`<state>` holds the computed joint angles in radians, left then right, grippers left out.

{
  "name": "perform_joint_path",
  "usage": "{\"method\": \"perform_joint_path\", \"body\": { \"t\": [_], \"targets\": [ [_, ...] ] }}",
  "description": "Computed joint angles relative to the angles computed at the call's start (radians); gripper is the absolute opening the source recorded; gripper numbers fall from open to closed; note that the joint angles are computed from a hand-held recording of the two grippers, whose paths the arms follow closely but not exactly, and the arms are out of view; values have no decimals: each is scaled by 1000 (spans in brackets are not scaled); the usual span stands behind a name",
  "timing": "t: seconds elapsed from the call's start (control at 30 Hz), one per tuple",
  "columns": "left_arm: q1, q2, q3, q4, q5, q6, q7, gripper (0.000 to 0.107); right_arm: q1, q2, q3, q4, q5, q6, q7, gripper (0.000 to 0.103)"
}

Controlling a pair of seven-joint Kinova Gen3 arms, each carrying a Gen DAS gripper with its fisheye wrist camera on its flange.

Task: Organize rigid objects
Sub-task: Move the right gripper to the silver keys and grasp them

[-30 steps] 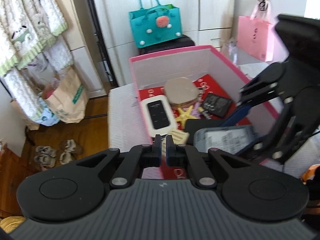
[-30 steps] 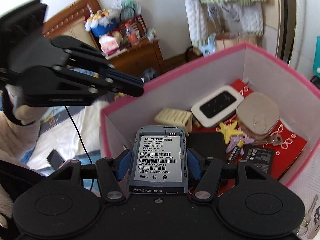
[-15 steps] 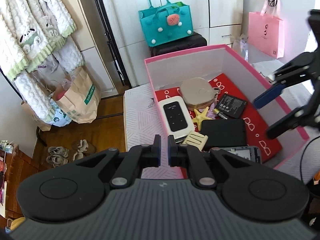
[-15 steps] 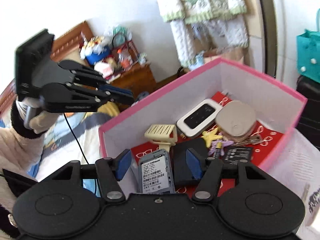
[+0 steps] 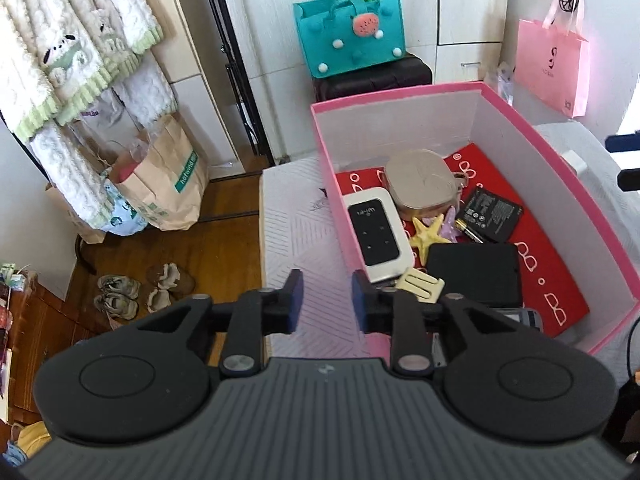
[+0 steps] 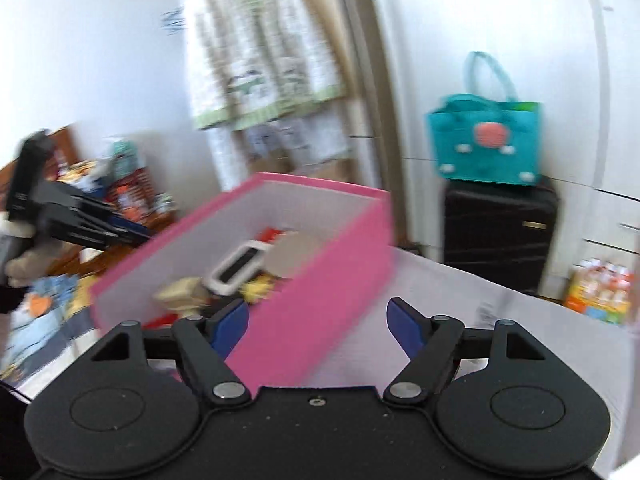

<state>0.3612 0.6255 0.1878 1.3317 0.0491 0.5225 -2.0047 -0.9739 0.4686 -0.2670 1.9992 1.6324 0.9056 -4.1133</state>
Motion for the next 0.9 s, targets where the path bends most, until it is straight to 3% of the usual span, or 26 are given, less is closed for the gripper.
{"method": "perform_joint_path", "body": {
  "t": [0.13,0.2,0.33,0.47,0.53,0.63,0.7,0.73,0.77,0.87,0.9],
  "targets": [
    [5,14,-6,-20,-4,15,5,32,-63,68,15,-4,-99,124,-31,82],
    [-6,6,1,-11,5,-6,1,38,-79,92,25,-13,-141,137,-31,82],
    [-50,-17,50,28,28,-62,-52,60,-89,111,42,-7,-154,107,-56,82],
    [-71,-11,90,30,60,-65,-120,75,-70,130,60,-45,-183,59,27,82],
    [-32,10,58,4,45,-46,-113,75,-50,132,71,-57,-193,15,45,82],
    [-4,54,33,-64,39,24,-89,75,-37,139,96,-47,-165,-33,-33,82],
    [10,78,16,-99,39,55,-66,69,-25,147,106,-40,-149,-42,-97,82],
    [20,84,2,-105,33,58,-52,56,-15,149,108,-41,-152,-49,-113,81],
    [30,90,-9,-113,25,62,-41,32,-4,152,108,-43,-155,-59,-119,80],
    [-19,117,48,-148,51,114,-95,13,15,164,114,-61,-179,-81,-114,73],
    [-24,118,54,-145,61,116,-108,12,8,172,120,-74,-193,-70,-92,72]
  ]
}}
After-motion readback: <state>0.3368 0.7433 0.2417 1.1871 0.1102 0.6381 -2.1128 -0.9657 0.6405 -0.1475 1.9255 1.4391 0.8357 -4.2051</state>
